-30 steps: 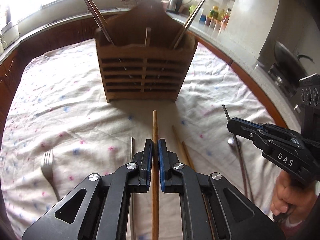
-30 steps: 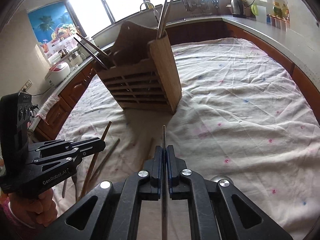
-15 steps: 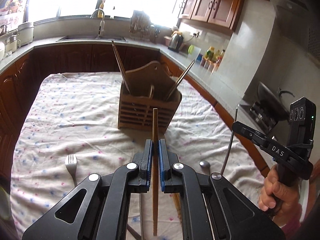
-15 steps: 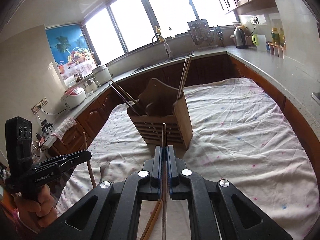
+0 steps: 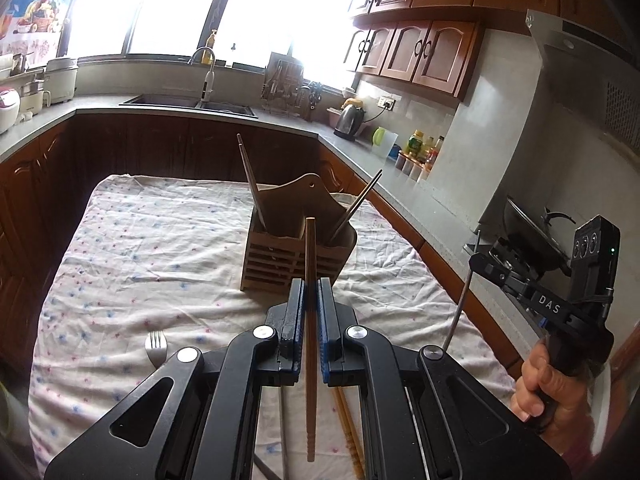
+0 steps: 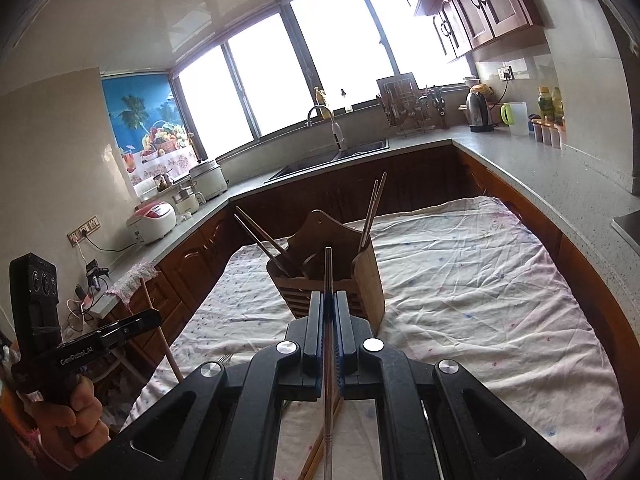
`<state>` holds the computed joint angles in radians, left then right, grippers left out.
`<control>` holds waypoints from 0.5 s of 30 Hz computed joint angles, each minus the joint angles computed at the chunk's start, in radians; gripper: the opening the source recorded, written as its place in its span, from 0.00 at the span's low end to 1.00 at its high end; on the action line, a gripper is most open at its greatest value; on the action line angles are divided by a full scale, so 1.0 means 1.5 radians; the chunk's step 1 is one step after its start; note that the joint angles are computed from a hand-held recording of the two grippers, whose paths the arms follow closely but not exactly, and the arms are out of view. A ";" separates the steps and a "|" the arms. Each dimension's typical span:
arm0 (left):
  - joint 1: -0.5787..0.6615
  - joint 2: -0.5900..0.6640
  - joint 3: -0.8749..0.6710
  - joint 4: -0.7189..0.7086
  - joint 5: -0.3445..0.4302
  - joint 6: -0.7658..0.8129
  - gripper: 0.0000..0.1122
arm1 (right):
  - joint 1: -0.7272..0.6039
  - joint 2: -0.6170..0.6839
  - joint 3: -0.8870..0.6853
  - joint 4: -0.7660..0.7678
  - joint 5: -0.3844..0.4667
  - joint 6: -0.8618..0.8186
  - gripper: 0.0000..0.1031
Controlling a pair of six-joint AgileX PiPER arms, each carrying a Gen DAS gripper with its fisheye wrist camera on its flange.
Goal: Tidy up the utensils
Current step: 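Lift both held chopsticks with both grippers up over the wooden holder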
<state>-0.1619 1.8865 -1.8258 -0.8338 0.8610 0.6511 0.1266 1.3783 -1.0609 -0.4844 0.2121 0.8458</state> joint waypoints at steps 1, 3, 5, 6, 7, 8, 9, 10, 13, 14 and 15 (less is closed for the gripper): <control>0.001 -0.002 0.001 -0.002 -0.002 0.001 0.04 | -0.002 0.001 -0.001 -0.002 -0.002 0.003 0.04; 0.001 -0.002 -0.003 -0.003 -0.005 0.000 0.04 | -0.003 0.000 0.000 -0.026 -0.007 0.027 0.04; 0.002 -0.001 -0.006 -0.006 -0.008 -0.001 0.04 | -0.003 0.002 -0.001 -0.054 -0.012 0.058 0.04; 0.002 0.001 -0.010 -0.005 -0.009 -0.003 0.04 | -0.004 0.002 0.000 -0.072 -0.015 0.076 0.04; 0.002 0.002 -0.013 -0.004 -0.012 -0.005 0.04 | -0.005 0.003 0.000 -0.081 -0.018 0.087 0.04; 0.002 0.003 -0.015 -0.005 -0.015 -0.007 0.04 | -0.007 0.004 -0.001 -0.083 -0.022 0.090 0.04; 0.003 0.004 -0.019 -0.006 -0.016 -0.008 0.04 | -0.006 0.005 -0.001 -0.110 -0.024 0.118 0.04; 0.004 0.006 -0.024 -0.007 -0.018 -0.009 0.04 | -0.008 0.007 0.000 -0.136 -0.029 0.145 0.04; 0.004 0.012 -0.038 -0.007 -0.030 -0.014 0.04 | -0.011 0.012 -0.003 -0.207 -0.039 0.220 0.04; 0.004 0.015 -0.043 -0.010 -0.034 -0.014 0.04 | -0.011 0.014 -0.005 -0.235 -0.040 0.248 0.04; 0.004 0.018 -0.050 -0.013 -0.038 -0.015 0.04 | -0.014 0.017 -0.008 -0.262 -0.044 0.276 0.04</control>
